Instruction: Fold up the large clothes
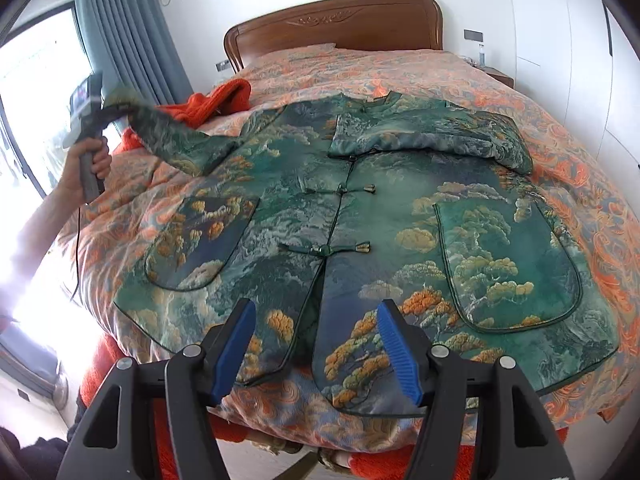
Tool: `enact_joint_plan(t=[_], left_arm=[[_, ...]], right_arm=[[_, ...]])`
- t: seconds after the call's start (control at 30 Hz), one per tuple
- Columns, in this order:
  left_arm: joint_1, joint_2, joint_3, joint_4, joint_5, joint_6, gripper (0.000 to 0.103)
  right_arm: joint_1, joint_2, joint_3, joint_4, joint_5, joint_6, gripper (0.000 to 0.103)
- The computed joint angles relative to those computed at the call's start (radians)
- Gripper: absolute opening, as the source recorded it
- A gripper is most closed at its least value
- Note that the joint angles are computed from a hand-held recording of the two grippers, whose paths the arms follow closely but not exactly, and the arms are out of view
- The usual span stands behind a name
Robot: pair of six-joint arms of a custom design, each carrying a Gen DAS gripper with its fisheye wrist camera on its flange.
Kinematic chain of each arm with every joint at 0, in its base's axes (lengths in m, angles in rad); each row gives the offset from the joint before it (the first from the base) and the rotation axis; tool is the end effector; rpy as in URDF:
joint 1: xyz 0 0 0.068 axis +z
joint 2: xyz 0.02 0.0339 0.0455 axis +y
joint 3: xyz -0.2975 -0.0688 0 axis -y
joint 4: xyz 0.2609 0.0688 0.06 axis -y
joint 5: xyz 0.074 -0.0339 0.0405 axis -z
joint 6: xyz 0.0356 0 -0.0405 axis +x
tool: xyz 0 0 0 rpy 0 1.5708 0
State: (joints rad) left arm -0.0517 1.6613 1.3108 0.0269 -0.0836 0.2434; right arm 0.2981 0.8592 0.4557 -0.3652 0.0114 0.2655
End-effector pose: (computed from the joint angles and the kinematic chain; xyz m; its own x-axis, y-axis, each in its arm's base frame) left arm 0.4159 -0.0185 0.3417 -0.3148 0.2568 -0.9138 0.0498 0.9659 0.2543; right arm 0.1607 0.0490 0.2154 -0.7163 0.0544 -0.6957 -0.1015 0.9782 0.1810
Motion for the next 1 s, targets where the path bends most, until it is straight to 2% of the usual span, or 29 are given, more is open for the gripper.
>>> enact_joint_plan(t=[0.07,0.2,0.43,0.53,0.63,0.73,0.8,0.9,1.0], left_arm=[[-0.141,-0.061,-0.100,0.070,-0.053,0.135,0.009],[-0.351,-0.067,-0.236,0.147,-0.119,0.293,0.009],[-0.550,0.017,-0.439,0.247,-0.182,0.526,0.009],[-0.578,0.033,-0.477,0.241,-0.212,0.536,0.011],[-0.587,0.006,-0.498,0.196,-0.214,0.496,0.021],[-0.582,-0.058,-0.537,0.154,-0.190,0.430,0.043],[-0.595,-0.135,-0.572,0.112,-0.179,0.368,0.062],[-0.561,-0.217,-0.604,0.061,-0.128,0.310,0.072],[-0.537,-0.327,-0.662,-0.002,-0.091,0.245,0.076]], right_arm=[[-0.018,-0.020,-0.006,0.006,-0.012,-0.005,0.065],[-0.082,-0.086,-0.027,-0.007,-0.051,-0.022,0.065],[-0.272,-0.246,-0.060,-0.120,-0.146,-0.099,0.065],[-0.373,-0.288,-0.075,-0.162,-0.197,-0.147,0.065],[-0.420,-0.285,-0.089,-0.159,-0.221,-0.166,0.065],[-0.405,-0.249,-0.090,-0.121,-0.215,-0.152,0.065],[-0.376,-0.200,-0.077,-0.088,-0.199,-0.142,0.065],[-0.324,-0.098,-0.052,-0.023,-0.181,-0.107,0.065],[-0.317,0.033,-0.021,0.050,-0.223,-0.070,0.065]])
